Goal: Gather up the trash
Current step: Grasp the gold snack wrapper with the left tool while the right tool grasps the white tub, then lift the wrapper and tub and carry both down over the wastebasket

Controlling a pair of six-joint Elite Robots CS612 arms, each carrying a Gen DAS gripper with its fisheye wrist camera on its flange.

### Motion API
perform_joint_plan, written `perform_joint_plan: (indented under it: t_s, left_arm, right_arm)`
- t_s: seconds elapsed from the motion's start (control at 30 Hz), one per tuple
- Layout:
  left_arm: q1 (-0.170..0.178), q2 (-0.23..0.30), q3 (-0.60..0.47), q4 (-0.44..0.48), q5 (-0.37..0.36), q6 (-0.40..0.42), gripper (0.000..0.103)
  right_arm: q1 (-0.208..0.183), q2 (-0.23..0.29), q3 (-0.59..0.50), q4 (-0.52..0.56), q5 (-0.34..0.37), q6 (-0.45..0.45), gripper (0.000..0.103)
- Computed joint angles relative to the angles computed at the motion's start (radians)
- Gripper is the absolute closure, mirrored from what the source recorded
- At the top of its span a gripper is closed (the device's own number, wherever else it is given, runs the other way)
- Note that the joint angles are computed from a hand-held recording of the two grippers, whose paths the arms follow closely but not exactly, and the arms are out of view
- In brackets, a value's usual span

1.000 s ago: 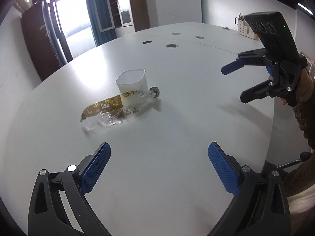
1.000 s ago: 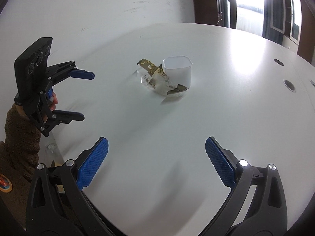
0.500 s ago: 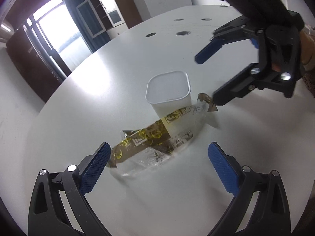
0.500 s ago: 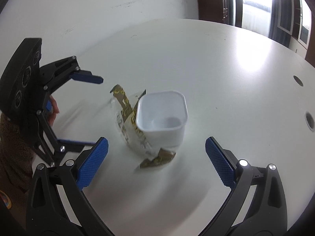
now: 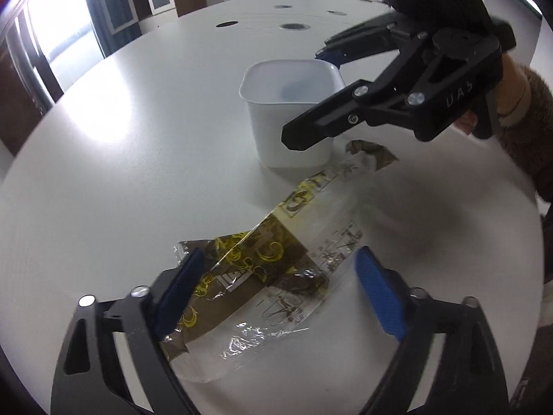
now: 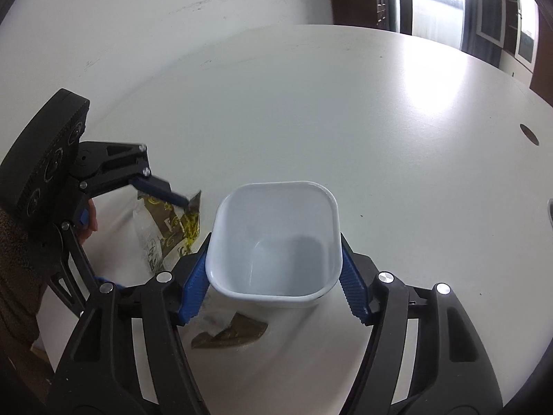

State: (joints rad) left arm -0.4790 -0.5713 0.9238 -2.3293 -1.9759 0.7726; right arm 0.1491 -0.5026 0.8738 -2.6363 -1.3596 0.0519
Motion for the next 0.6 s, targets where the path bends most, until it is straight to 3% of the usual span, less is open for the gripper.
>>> perform_joint_plan:
  t_s: [0.03, 0.1, 0.27, 0.33, 0.5, 0.6]
  left_arm:
    - [0.002, -0.001, 0.000, -0.005, -0.010, -0.017, 0.062]
    - [0.005, -0.003, 0.001, 0.006, -0.008, -0.035, 0.088]
    - [0.015, -0.003, 0.003, 0.020, -0.033, -0.123, 0.099]
    - [0.017, -0.016, 0.031, -0.031, -0.021, -0.178, 0.099]
    - [0.032, -0.089, 0.178, -0.209, -0.103, -0.268, 0.099]
    - [0.034, -0.115, 0.242, -0.296, -0.129, -0.324, 0.099]
  right_arm:
    - [0.000, -0.004, 0.009, -0.007, 0.000, 0.002, 0.041]
    - [-0.001, -0.011, 0.024, -0.024, -0.011, 0.005, 0.041]
    - [-0.009, -0.053, 0.097, -0.107, -0.019, 0.061, 0.041]
    - [-0.012, -0.069, 0.120, -0.152, 0.001, 0.068, 0.041]
    - [0.001, -0.124, 0.213, -0.263, -0.027, 0.080, 0.041]
    - [0.004, -0.154, 0.267, -0.303, 0.005, 0.106, 0.041]
